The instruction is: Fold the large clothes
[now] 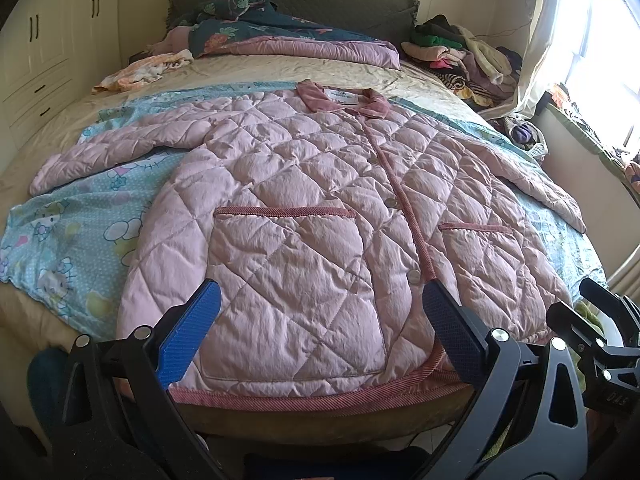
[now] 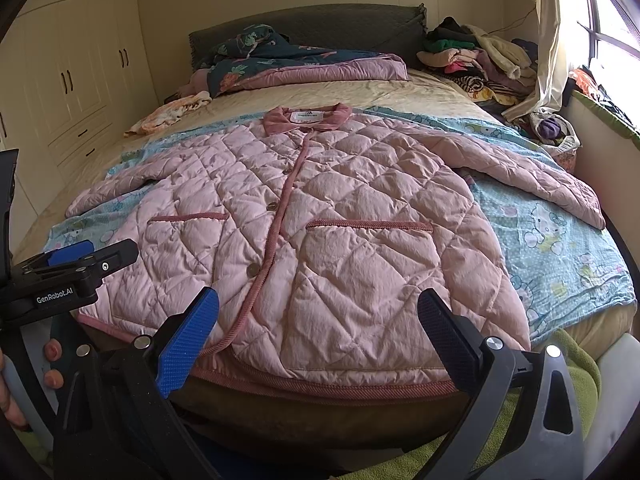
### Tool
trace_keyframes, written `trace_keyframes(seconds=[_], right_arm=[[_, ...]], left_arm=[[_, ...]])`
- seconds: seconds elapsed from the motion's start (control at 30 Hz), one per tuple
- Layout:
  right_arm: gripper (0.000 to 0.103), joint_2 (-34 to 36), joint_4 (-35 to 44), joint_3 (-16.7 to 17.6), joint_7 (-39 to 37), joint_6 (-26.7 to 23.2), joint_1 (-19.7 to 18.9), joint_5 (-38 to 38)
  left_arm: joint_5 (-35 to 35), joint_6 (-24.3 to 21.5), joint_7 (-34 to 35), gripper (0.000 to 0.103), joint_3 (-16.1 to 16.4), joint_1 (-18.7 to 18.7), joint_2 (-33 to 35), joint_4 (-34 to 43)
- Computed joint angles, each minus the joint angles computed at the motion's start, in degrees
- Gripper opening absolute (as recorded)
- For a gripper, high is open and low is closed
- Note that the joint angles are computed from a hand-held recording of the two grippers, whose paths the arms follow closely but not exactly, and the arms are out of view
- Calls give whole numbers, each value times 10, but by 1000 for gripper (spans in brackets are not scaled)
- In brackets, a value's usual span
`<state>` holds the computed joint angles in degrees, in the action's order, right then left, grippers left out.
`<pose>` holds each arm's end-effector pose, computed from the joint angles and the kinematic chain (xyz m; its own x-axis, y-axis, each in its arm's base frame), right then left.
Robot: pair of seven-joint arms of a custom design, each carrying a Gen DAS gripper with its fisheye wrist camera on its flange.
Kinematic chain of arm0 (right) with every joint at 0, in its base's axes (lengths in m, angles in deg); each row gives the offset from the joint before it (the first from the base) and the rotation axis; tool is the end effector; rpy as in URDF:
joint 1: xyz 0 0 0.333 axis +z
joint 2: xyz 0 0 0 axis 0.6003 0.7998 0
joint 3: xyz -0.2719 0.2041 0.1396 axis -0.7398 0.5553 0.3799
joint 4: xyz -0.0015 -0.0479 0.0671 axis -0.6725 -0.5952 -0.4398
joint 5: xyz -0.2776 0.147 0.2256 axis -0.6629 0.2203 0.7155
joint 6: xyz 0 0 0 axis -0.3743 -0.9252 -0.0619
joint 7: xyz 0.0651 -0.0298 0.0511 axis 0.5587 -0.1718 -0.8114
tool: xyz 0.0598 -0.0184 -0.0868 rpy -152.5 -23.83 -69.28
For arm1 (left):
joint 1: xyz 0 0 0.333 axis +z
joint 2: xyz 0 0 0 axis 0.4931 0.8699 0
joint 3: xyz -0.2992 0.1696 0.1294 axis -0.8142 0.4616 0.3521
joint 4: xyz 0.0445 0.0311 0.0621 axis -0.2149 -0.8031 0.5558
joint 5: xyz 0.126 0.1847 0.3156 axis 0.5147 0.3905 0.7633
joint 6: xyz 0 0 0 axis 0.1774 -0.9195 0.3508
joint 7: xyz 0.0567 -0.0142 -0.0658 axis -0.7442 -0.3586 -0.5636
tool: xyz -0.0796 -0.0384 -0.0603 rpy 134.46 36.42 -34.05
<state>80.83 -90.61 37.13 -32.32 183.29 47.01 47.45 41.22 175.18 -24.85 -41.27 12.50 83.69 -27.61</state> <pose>0.5889 0.1145 0.4146 0.3900 -0.9168 -0.0858 -0.6397 -0.2028 -0.7414 0.5660 -0.2643 0.4153 0.2359 -0.9653 0.1123 -0.6794 -0.2465 -0.6911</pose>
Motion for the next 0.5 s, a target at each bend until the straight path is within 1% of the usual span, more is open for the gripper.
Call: trace_keyframes(seconds=[0.5], right_arm=[[99,-2,-1,0,5,-2,-1,-4]], left_arm=[[1,0,-1,95,0,0,0,0]])
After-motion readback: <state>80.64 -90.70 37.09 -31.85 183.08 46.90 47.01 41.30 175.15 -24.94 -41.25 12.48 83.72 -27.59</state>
